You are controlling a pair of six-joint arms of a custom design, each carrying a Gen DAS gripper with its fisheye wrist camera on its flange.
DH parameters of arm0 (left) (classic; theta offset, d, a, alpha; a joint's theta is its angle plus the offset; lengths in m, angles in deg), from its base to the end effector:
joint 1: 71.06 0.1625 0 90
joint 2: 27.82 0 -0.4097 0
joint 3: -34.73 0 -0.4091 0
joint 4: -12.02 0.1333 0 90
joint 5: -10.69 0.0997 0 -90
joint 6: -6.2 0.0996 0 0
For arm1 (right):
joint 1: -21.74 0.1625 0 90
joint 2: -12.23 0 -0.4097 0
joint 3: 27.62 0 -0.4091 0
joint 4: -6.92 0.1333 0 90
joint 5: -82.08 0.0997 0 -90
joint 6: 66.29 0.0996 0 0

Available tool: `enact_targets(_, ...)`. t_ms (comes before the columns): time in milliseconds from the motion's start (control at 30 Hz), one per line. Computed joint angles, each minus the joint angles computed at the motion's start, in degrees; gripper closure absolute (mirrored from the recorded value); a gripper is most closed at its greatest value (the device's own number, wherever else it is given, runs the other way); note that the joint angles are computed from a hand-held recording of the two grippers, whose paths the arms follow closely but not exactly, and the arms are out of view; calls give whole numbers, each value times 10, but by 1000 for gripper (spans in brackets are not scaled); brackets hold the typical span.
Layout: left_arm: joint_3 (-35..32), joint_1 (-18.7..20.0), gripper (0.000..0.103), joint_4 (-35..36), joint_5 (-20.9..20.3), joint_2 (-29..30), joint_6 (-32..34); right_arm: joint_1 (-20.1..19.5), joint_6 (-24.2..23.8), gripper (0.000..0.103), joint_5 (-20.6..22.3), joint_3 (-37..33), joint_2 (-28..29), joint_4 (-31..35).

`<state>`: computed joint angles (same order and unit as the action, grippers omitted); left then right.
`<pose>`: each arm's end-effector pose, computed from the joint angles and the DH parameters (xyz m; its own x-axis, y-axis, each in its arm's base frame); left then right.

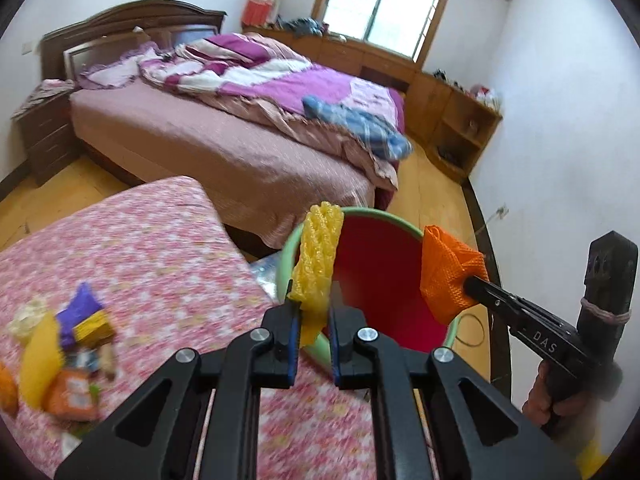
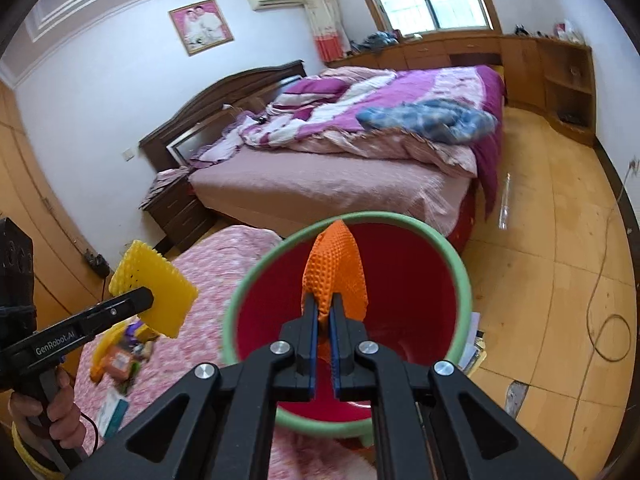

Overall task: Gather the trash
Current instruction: 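Carry both foam nets over the red bin and open both tools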

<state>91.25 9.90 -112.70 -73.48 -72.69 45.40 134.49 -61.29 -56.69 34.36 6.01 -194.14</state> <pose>0.0125 -0.8339 0.3168 -0.6748 0.6649 -0.3201 0.7369 0.6302 -0.2446 0.3432 -0.6674 -0.0867 -0.8629 0.3599 0.3549 -0.1455 0.4955 -0.8563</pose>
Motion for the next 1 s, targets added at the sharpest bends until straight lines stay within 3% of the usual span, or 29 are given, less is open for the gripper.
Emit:
enact_targets(367,-13,-12,92,-3,45,60,14,-37,6,92,21,5,0,6)
enact_targets(433,-15,-13,88,0,53,65,19,-38,-5,91,18,-3,6,-5)
enact_targets(500,-12,-14,73,-10,61,66,20,-38,-12,82,19,-5,9,-17)
enact_targets(567,-8,-15,66,-25,67,67,22,-37,-21,75,21,-8,12,-29)
enact_targets(833,-15,-13,66,-36,65,70,17,-28,-59,64,19,-29,23,-58)
enact_targets(1000,-19,-11,66,-32,59,62,-6,-24,-41,60,23,-24,18,-47)
